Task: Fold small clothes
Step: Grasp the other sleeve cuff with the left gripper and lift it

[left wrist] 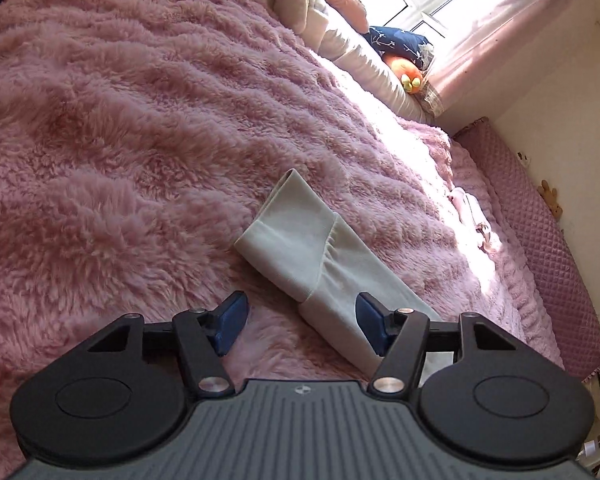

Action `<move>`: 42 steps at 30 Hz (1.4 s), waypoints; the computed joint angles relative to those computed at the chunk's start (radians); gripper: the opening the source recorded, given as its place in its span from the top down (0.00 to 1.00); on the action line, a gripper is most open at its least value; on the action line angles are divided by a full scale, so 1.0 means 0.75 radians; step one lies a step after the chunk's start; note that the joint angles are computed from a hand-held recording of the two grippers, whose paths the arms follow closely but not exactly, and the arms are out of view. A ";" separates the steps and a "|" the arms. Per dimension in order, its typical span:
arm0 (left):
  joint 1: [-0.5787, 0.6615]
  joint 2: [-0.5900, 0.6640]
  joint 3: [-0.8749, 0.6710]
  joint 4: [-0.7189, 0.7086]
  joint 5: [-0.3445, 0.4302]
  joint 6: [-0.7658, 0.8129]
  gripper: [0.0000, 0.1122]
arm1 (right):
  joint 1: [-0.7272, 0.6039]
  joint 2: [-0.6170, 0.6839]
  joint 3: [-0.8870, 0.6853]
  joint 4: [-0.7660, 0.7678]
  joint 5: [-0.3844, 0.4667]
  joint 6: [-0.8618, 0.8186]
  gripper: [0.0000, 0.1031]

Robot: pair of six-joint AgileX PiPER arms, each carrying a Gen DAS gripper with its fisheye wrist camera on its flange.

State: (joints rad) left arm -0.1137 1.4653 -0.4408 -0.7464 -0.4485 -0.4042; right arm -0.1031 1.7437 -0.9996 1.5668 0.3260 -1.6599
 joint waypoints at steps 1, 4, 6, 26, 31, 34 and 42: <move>0.013 0.025 -0.003 0.062 -0.024 -0.057 0.36 | 0.004 0.000 0.003 -0.005 -0.008 -0.001 0.40; 0.066 0.104 0.000 0.303 -0.144 -0.316 0.36 | 0.006 0.008 0.002 -0.040 -0.026 0.024 0.40; 0.127 0.152 -0.005 0.487 -0.204 -0.523 0.37 | 0.002 0.022 -0.008 -0.061 -0.034 0.040 0.40; -0.146 -0.022 -0.264 0.468 -0.208 -0.417 0.95 | -0.238 -0.070 0.089 -0.040 0.127 -0.052 0.39; -0.369 0.120 -0.516 0.407 -0.215 -0.318 0.95 | -0.453 -0.101 0.097 -0.089 0.244 -0.075 0.39; -0.490 0.263 -0.703 0.407 -0.211 -0.310 0.95 | -0.587 -0.094 0.075 -0.143 0.317 -0.050 0.37; -0.769 0.764 -1.399 0.372 -0.063 -0.136 0.95 | -0.882 0.005 -0.041 -0.248 0.476 -0.021 0.35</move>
State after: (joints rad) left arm -0.6905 2.0382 -1.4900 -0.4672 -0.4955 -0.5061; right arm -0.7649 1.7472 -1.0305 1.3806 0.6831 -1.6759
